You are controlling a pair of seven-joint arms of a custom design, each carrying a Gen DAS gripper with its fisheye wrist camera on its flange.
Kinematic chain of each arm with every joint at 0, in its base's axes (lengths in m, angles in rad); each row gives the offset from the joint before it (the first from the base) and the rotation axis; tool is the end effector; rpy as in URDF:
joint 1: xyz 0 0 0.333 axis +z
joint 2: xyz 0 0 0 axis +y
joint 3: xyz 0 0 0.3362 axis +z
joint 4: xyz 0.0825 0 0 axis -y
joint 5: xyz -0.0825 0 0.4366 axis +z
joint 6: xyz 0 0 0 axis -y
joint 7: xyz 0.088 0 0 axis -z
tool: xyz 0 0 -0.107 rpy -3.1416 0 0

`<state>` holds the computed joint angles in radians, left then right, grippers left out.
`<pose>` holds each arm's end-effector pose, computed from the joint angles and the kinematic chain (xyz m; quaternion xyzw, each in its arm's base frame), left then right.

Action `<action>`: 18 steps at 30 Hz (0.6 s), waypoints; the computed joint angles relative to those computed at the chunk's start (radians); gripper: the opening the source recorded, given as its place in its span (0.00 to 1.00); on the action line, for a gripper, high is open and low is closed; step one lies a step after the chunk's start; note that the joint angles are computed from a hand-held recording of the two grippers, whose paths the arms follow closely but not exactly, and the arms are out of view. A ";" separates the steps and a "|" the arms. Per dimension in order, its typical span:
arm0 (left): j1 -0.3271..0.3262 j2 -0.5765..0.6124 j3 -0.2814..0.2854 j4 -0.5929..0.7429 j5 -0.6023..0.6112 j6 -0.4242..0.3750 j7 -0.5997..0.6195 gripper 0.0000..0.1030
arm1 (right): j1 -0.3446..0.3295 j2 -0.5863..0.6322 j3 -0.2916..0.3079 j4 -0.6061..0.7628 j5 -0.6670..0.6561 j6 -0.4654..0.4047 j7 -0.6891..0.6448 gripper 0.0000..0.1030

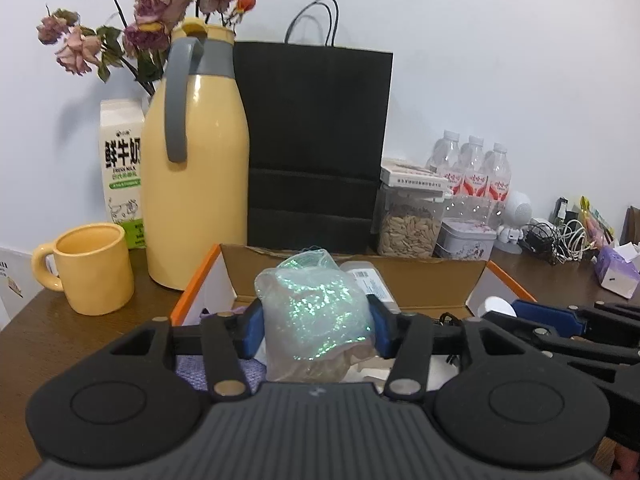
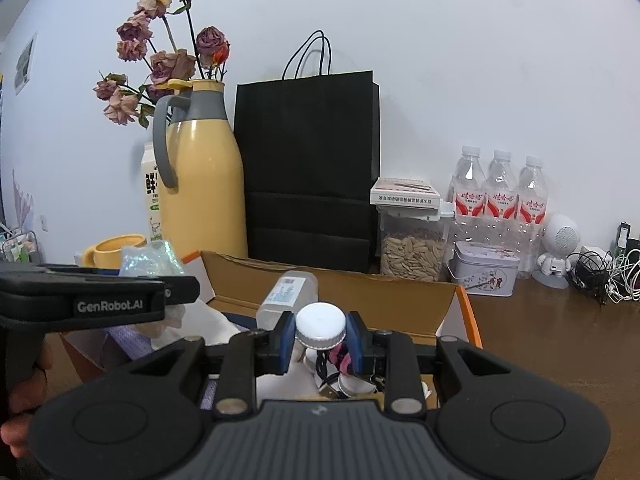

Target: Organize objects

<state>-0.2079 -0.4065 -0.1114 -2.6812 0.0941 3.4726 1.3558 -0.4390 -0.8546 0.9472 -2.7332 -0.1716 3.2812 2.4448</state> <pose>0.4332 -0.1581 0.4956 -0.5123 0.6494 -0.4709 0.3066 0.3681 0.2519 0.4743 -0.5916 0.5687 -0.3944 0.4136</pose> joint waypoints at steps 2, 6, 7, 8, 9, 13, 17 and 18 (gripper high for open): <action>0.021 -0.003 -0.023 -0.009 -0.014 0.026 0.006 0.85 | -0.006 -0.027 0.014 -0.002 0.009 -0.025 0.016 0.26; 0.062 -0.007 -0.071 -0.018 -0.059 0.063 0.021 1.00 | 0.001 -0.042 0.007 -0.018 -0.003 -0.037 0.049 0.96; 0.076 -0.008 -0.088 -0.017 -0.074 0.059 0.028 1.00 | -0.005 -0.053 0.013 -0.025 -0.001 -0.029 0.065 1.00; 0.081 -0.008 -0.095 -0.017 -0.082 0.059 0.033 1.00 | -0.007 -0.061 0.015 -0.028 -0.002 -0.026 0.073 1.00; 0.080 -0.008 -0.095 -0.016 -0.084 0.056 0.036 1.00 | -0.004 -0.061 0.010 -0.029 -0.005 -0.029 0.075 1.00; 0.068 -0.008 -0.083 -0.012 -0.081 0.033 0.043 1.00 | -0.002 -0.068 0.004 -0.032 -0.013 -0.029 0.086 1.00; 0.011 -0.020 -0.019 -0.013 -0.035 0.008 0.036 1.00 | 0.010 -0.071 -0.005 -0.033 -0.027 -0.044 0.092 1.00; 0.009 -0.027 -0.017 -0.017 -0.033 0.010 0.033 1.00 | 0.014 -0.076 -0.008 -0.035 -0.029 -0.045 0.095 1.00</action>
<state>-0.1984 -0.4339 -0.1285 -2.6981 0.0615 3.4821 1.3891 -0.4247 -0.9303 0.9396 -2.7684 -0.2010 3.2363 2.5401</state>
